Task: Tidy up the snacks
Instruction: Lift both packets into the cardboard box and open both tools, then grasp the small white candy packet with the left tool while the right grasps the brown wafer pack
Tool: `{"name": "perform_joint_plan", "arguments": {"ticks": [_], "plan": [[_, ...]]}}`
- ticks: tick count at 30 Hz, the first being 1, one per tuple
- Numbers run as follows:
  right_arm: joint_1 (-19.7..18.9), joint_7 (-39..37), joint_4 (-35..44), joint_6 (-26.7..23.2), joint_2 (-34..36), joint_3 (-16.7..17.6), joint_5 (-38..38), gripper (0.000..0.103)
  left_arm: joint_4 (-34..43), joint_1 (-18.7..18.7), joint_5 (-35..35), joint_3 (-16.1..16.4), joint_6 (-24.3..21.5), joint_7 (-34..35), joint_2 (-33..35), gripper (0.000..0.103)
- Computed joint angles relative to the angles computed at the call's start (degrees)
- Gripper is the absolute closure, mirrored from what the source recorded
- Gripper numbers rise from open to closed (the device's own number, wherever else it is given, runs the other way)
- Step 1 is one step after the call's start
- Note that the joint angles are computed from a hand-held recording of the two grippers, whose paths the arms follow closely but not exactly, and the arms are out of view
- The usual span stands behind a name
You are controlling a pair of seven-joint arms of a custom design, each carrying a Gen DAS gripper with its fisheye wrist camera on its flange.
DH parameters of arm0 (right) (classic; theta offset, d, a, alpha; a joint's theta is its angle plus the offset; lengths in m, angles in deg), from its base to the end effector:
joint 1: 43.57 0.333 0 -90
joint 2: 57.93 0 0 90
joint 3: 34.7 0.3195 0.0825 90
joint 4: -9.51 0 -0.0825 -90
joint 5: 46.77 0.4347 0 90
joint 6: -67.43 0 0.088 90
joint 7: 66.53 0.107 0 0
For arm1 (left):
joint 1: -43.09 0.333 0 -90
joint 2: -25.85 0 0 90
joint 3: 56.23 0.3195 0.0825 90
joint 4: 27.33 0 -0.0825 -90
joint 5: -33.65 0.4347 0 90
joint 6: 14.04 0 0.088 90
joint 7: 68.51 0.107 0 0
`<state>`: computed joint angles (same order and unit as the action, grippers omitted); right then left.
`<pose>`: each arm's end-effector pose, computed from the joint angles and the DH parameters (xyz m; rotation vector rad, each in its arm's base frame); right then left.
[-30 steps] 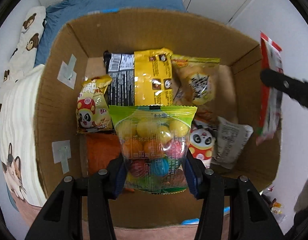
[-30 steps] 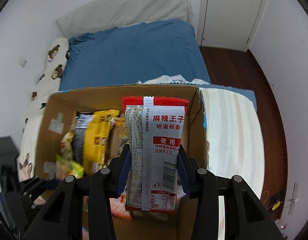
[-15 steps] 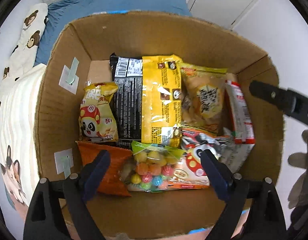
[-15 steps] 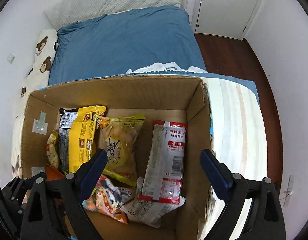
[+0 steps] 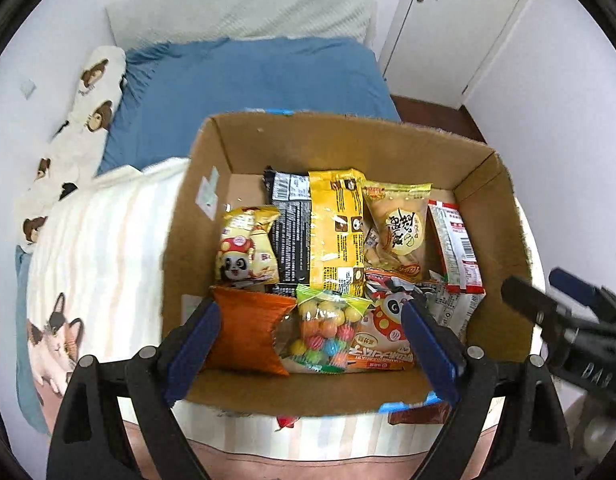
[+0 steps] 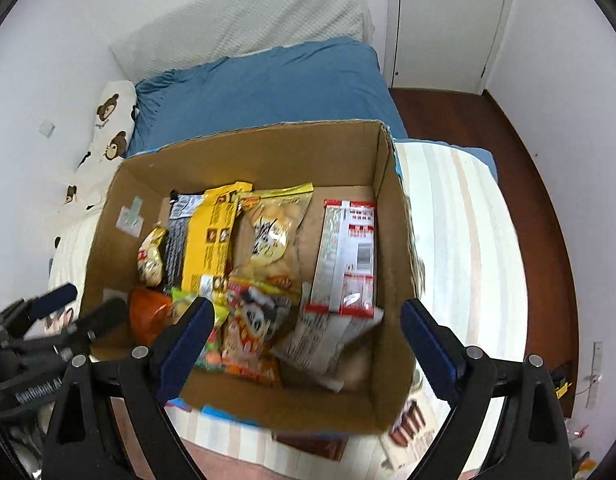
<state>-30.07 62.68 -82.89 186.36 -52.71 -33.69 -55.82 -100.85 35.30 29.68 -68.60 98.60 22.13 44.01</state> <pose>0.6546 0.1606 0.6007 -1.5761 2.3292 -0.3669 0.6959 -0.2319 0.6170 -1.7382 2.4208 -0.5749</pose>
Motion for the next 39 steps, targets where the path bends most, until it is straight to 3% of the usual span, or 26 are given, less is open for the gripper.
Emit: {"name": "perform_joint_plan", "arguments": {"ticks": [9,18,27,34,39], "plan": [[1.43,4.74,-6.48,1.38,-7.59,2.74,-5.42,0.007,-13.03,1.13,-2.61,0.63,7.04,2.46,-11.62,0.011],[1.68,8.94,-10.07,1.74,-13.47,5.77,-9.07,0.007,-20.44,0.56,-4.69,2.26,10.5,5.02,-19.82,0.011],[0.46,14.48,-18.28,7.4,-19.62,6.88,-3.88,0.007,-26.64,0.73,-3.6,3.98,12.99,5.69,-24.55,0.011],[0.08,15.25,-30.52,15.16,-21.6,5.46,8.96,0.007,-30.86,1.65,-0.71,4.66,8.81,4.71,-22.21,0.011],[-0.78,16.42,-35.26,18.95,-20.67,5.79,11.62,0.008,-30.14,2.77,-0.89,4.5,5.73,3.77,-17.24,0.011]]}}
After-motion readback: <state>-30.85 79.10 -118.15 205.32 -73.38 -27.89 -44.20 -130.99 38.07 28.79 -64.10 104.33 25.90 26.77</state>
